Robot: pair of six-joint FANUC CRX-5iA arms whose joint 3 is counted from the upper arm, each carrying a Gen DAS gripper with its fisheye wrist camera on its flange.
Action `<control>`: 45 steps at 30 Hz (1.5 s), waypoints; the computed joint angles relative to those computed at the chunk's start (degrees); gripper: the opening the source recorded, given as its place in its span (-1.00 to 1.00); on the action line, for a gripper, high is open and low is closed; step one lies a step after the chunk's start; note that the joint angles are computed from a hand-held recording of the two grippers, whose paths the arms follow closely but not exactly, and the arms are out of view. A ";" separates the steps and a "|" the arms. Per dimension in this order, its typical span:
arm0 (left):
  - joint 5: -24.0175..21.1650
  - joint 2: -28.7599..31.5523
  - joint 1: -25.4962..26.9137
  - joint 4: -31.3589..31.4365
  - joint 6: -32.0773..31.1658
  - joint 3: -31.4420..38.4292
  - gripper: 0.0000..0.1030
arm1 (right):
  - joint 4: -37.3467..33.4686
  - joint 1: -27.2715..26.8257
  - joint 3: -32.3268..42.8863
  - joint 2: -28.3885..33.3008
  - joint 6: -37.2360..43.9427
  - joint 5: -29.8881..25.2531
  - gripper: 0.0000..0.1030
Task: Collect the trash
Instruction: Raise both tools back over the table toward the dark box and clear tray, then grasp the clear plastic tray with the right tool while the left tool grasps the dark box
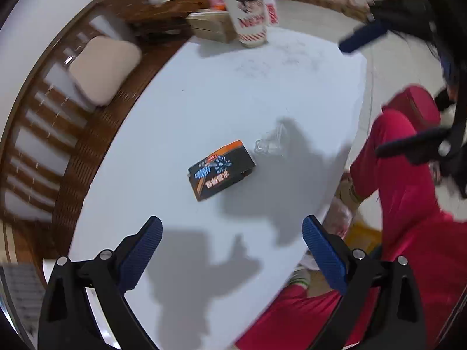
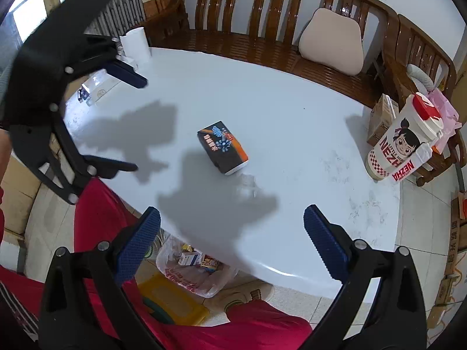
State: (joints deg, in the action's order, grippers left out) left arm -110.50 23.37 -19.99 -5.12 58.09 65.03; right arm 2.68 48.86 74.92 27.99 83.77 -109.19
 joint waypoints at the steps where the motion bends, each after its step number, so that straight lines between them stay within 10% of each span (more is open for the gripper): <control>1: 0.42 0.29 0.22 0.02 -1.52 -0.34 0.82 | -0.42 -0.38 2.45 1.55 0.36 -1.14 0.87; 8: -1.61 5.99 1.81 2.83 -9.96 2.44 0.82 | -5.13 -3.25 11.44 8.61 0.04 -5.91 0.87; 32: -3.34 16.30 4.36 6.98 -17.61 7.03 0.79 | -9.14 -5.68 -16.34 0.54 -2.74 10.36 0.85; 37: -8.51 21.34 4.46 7.07 -15.67 15.11 0.47 | -9.51 -5.77 -18.79 -0.63 -2.32 11.10 0.29; 45: -4.29 16.37 4.26 6.65 -11.71 6.81 0.26 | -5.65 -3.90 -23.14 -3.30 -1.14 13.13 -0.13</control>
